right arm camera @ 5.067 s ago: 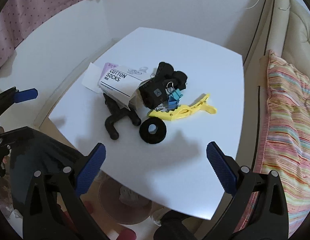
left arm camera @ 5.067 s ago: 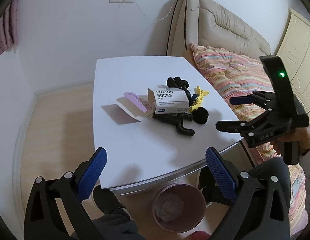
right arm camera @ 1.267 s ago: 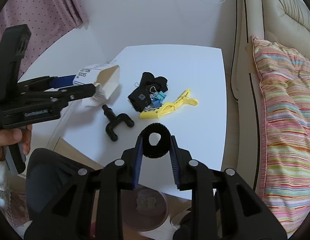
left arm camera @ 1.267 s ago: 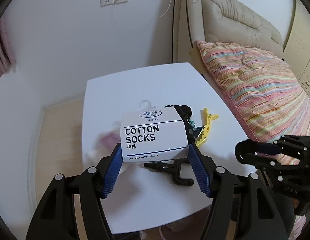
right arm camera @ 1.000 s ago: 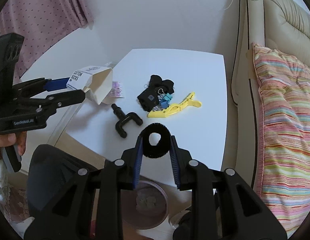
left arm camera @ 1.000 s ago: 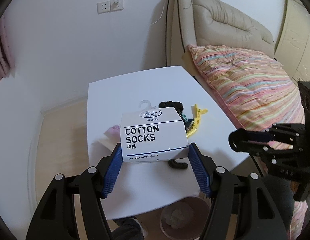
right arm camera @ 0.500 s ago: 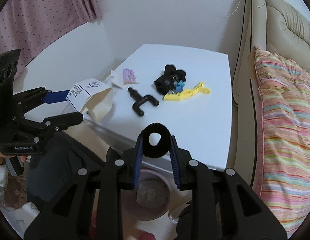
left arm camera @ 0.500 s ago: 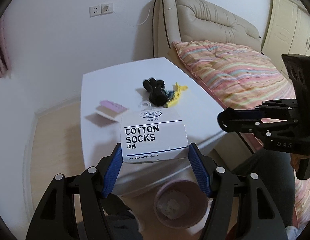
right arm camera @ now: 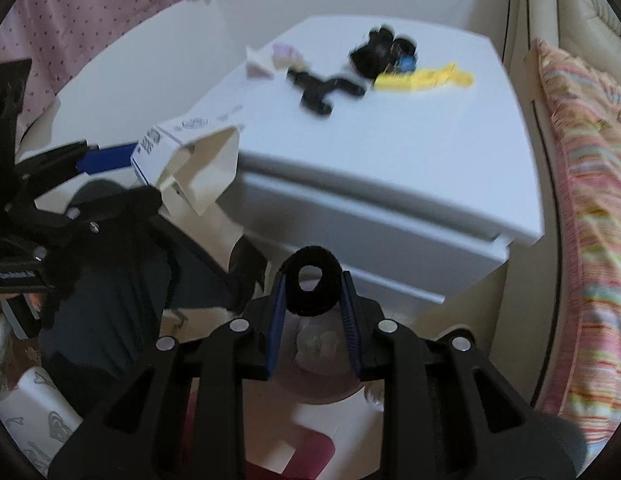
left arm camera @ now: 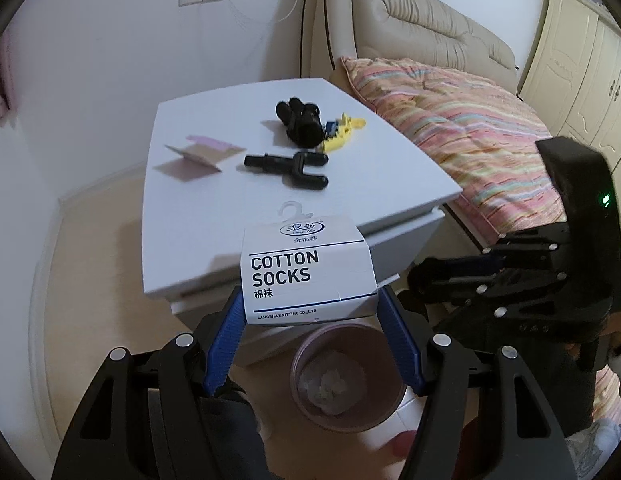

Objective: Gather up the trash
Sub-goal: 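Lower the box and hair tie over the pink wastebasket and release both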

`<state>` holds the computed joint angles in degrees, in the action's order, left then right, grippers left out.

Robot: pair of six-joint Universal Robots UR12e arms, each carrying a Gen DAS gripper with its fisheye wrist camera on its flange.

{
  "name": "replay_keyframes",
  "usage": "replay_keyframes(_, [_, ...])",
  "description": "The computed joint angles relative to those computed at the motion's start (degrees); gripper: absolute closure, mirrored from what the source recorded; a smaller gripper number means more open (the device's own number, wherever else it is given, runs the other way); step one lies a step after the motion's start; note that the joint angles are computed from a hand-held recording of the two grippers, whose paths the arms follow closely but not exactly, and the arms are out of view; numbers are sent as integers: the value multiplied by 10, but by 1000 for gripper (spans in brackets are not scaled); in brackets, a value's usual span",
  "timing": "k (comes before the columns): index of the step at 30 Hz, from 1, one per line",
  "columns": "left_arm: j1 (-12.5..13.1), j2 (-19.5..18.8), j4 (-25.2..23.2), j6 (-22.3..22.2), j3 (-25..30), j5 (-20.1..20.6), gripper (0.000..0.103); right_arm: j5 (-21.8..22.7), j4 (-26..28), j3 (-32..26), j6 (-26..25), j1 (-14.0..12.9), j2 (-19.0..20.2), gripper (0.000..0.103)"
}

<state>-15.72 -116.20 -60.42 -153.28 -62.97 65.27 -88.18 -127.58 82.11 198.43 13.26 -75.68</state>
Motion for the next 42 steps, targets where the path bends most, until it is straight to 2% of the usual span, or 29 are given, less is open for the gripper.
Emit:
replay_keyframes(12, [13, 15, 2, -1, -25, -8, 39, 28, 18, 3, -10, 7, 17, 77])
replay_keyframes(15, [15, 18, 5, -2, -29, -10, 39, 31, 18, 3, -14, 6, 18, 74])
replay_keyframes(17, [16, 18, 4, -2, -29, -11, 39, 31, 21, 2, -15, 7, 20, 58])
replay_keyframes(18, [16, 18, 3, -2, -29, -10, 39, 29, 21, 2, -14, 7, 20, 36])
replay_keyframes(19, [15, 18, 2, -2, -29, -11, 39, 29, 16, 5, -10, 6, 20, 27])
replay_keyframes(22, [15, 18, 0, -1, -29, -12, 39, 29, 16, 7, -2, 5, 19, 20])
replay_keyframes(33, [10, 19, -17, 20, -28, -16, 39, 23, 5, 12, 23, 0, 9, 9])
replay_keyframes(42, [4, 17, -37, 44, -23, -24, 39, -13, -10, 15, 30, 0, -9, 7])
